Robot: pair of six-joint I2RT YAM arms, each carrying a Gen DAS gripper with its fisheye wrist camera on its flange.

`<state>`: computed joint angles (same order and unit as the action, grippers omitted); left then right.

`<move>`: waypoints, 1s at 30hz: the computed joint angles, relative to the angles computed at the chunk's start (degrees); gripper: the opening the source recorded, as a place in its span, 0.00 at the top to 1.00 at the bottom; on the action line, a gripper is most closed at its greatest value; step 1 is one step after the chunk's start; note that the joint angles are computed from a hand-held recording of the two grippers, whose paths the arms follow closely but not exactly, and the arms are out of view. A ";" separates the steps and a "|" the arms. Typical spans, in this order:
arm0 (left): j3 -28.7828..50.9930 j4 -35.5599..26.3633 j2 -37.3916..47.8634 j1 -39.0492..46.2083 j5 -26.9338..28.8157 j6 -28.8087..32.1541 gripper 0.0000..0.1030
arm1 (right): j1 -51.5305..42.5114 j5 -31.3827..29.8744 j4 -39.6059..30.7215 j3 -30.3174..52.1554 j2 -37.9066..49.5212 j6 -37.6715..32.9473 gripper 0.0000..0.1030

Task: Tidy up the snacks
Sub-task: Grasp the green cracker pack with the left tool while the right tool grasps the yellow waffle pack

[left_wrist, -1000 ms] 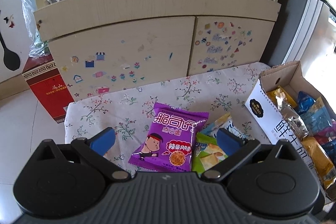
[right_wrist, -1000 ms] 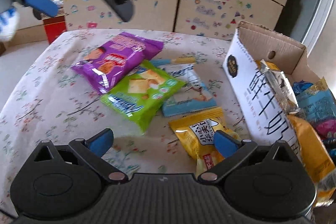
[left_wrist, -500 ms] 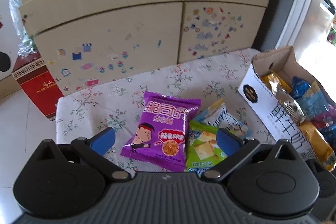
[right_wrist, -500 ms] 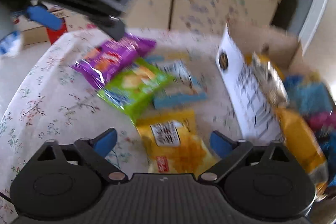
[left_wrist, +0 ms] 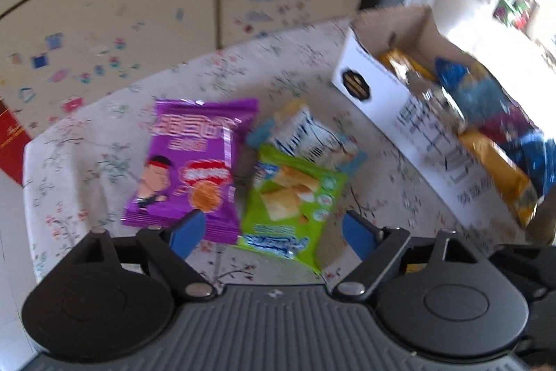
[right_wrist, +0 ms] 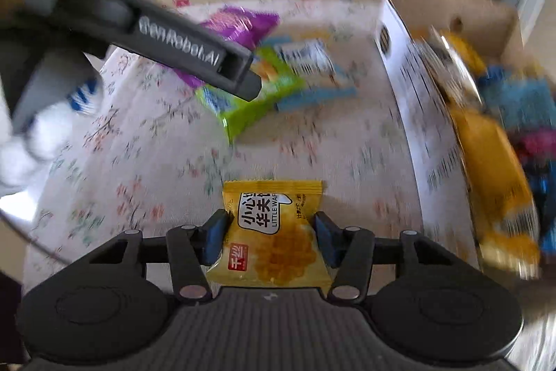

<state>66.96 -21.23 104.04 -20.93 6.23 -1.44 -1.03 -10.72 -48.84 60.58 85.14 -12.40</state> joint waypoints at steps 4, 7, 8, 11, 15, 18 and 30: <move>-0.09 1.97 2.08 -1.53 -0.48 0.80 0.22 | -2.87 -0.34 -1.10 0.45 -0.07 0.61 0.42; -0.32 4.14 2.77 -2.19 -0.22 1.82 0.26 | -3.42 -0.94 -0.35 -0.25 -0.27 0.72 0.41; -0.18 4.41 3.00 -2.22 0.09 1.91 0.28 | -3.27 -0.92 -0.19 -0.45 -0.38 0.71 0.41; 0.53 5.06 4.28 -2.50 1.69 2.31 0.32 | -3.45 -1.16 -0.48 -0.36 -0.63 1.19 0.41; 0.68 5.68 5.66 -3.59 -0.17 4.84 0.33 | -3.64 -1.64 -0.45 0.02 -0.14 1.96 0.41; -0.15 6.27 5.21 -4.02 -1.02 6.24 0.33 | -4.29 -2.12 -0.57 0.58 0.29 1.58 0.41; -3.23 5.80 1.24 -3.49 -0.37 5.08 0.51 | -6.39 -4.39 -1.20 0.76 -0.19 -2.13 0.43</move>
